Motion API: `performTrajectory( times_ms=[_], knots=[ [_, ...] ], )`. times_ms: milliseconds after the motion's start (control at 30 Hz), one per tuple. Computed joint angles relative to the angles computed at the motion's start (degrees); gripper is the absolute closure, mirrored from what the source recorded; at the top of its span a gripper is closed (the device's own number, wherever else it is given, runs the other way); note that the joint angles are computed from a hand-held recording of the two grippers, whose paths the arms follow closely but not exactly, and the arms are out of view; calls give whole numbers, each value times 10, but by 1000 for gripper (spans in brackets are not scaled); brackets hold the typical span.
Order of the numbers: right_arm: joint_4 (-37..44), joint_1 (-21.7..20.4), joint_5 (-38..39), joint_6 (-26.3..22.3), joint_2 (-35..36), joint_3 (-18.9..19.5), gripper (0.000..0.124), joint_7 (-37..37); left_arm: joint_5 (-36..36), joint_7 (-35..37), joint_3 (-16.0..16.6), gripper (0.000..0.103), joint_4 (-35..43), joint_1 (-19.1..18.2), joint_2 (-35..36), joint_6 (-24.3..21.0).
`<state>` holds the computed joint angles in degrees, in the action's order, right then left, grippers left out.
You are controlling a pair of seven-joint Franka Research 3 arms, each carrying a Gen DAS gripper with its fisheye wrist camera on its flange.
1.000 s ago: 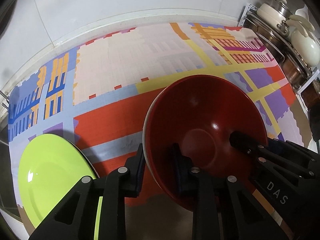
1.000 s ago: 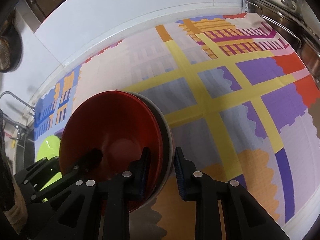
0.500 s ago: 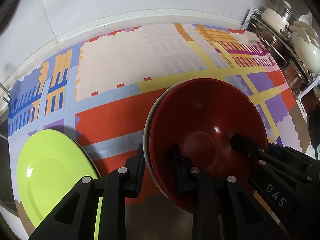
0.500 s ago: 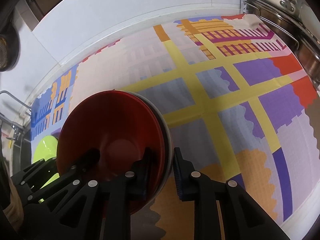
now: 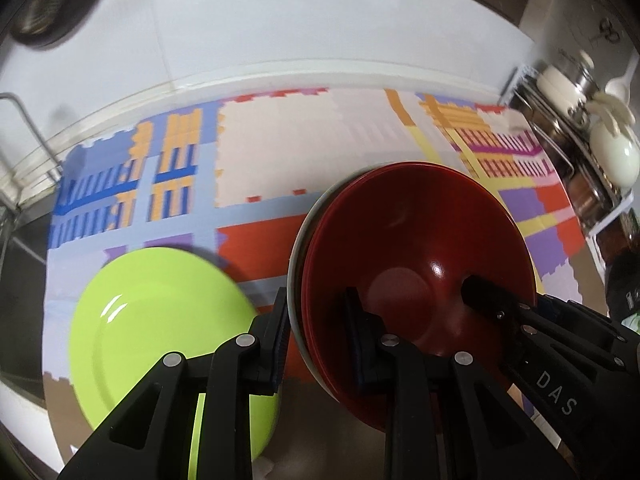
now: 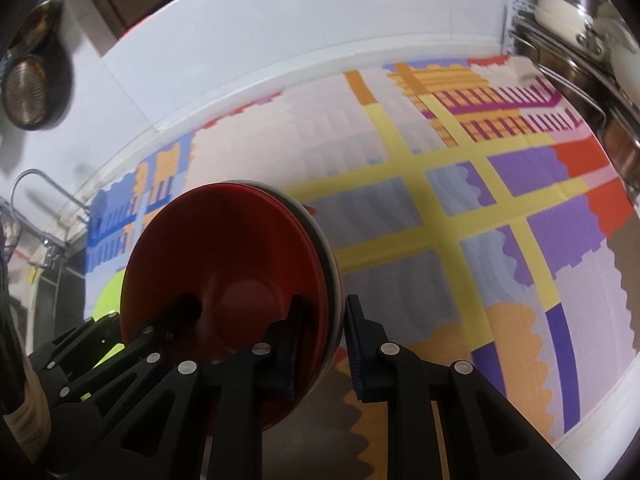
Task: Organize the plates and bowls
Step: 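Lift the nested bowls and carry them toward the green plate, then lower the nested bowls onto the green plate and open both grippers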
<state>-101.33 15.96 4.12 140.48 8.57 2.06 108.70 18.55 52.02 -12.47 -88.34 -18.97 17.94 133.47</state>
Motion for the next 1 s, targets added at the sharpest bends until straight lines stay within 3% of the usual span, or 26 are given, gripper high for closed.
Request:
performTrajectory(
  times_ms=[633, 1000],
  knots=[
    [77, 49, 48, -24, 35, 33, 103, -68, 13, -73, 12, 78, -187, 63, -167, 14],
    [141, 85, 48, -63, 90, 39, 103, -77, -20, -57, 20, 78, -244, 95, -204, 8]
  ],
)
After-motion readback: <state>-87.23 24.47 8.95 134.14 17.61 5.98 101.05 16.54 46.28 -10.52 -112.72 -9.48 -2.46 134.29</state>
